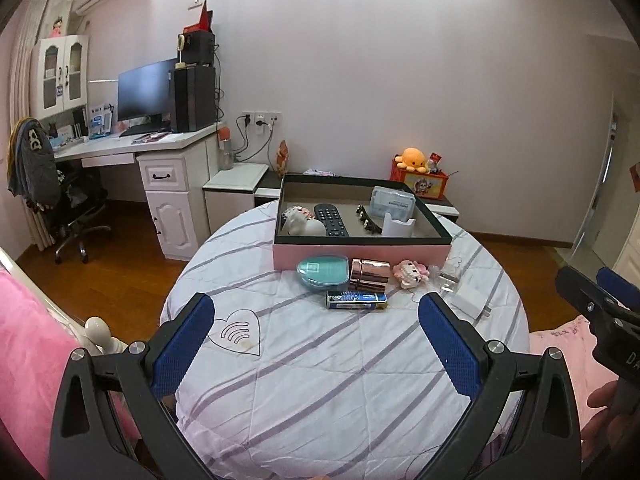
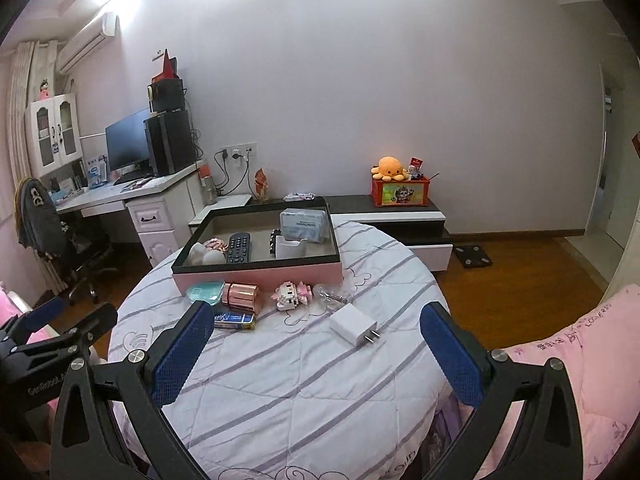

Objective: Organize rigid objects

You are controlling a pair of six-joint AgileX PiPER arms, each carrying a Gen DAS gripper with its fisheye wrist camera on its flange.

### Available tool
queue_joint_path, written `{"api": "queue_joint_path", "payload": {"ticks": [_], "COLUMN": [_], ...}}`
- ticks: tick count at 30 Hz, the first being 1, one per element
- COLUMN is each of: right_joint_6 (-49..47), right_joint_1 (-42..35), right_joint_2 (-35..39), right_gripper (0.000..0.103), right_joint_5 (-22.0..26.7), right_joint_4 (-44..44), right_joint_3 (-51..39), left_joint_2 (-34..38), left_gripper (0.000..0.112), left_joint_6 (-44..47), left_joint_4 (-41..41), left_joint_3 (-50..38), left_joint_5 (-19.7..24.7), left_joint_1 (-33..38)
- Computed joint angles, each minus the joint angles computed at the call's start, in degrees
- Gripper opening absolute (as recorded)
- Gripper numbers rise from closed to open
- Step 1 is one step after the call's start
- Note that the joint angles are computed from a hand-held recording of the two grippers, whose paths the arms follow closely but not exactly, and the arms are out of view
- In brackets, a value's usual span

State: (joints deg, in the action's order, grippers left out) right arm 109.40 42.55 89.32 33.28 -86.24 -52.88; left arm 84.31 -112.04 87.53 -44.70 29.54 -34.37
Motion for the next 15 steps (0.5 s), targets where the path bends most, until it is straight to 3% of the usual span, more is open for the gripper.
{"api": "queue_joint_path", "payload": {"ticks": [5,15], "right_joint_6": [3.3,0.4], "right_joint_1": [2.4,2.5], "right_joint_2": [-1.1,-1.4], "right_gripper": [0.103,0.103], "right_joint_5": [4.0,3.2], "right_joint_4": [-2.6,-0.1], "right_joint_3": [1.5,0.7], "left_joint_2": [-1.2,-1.4], "left_gripper": [0.103,0.103], "left_joint_6": [-2.6,-2.5], "left_joint_4": [1.7,1.5], "left_joint_3": [1.0,1.1], "left_joint_5": [2.4,3.4], "left_joint_1": [-1.3,-2.0]}}
